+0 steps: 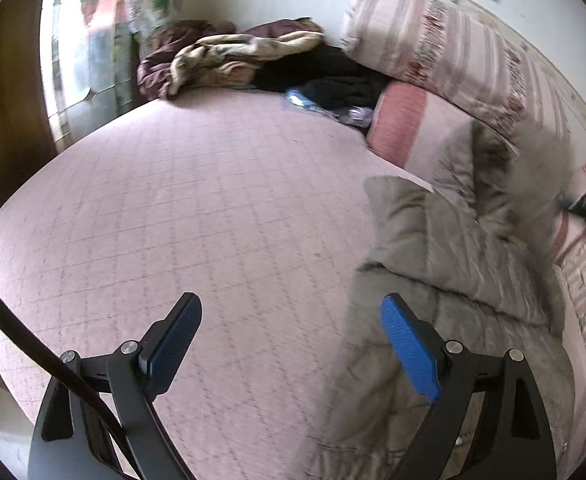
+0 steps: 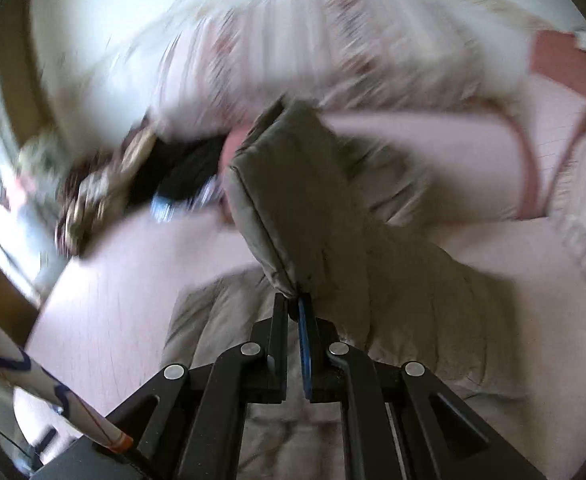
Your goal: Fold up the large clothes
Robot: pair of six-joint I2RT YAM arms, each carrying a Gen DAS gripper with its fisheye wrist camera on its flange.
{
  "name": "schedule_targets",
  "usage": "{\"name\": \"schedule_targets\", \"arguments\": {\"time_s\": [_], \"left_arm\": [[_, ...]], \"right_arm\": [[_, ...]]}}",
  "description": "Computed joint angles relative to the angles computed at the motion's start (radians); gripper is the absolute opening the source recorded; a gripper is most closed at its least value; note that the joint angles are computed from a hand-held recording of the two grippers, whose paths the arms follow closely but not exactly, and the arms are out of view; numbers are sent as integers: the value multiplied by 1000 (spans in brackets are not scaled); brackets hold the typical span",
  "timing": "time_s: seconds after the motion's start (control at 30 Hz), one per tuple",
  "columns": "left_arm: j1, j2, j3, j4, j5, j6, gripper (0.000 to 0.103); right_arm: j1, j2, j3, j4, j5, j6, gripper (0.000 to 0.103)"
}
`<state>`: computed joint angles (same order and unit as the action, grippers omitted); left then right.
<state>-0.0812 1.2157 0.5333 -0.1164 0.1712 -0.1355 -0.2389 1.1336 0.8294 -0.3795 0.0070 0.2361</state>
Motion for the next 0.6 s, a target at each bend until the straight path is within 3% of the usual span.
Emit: {"name": "schedule_targets", "arguments": {"time_s": [0.17,0.27,0.37,0.47,0.5,0.6], "left_arm": [[54,33,31,-12,32,2,91],[55,41,41,-19,37,-6,91],[58,44,45,-25,46,-8,91],[43,46,41,-25,31,-14,91],[39,47,41,-28,29,-16,91],[35,53,47,-36,45,-23,91]], "right_arm": [[210,357,-20,208,91,68,3],[255,472,-12,243,83,63,3],[287,441,-58,260,129,66,6],[275,330,-103,246,152,90,30],[274,302,-86,223,180,96,43],[239,319,-28,226,264,85,45]]}}
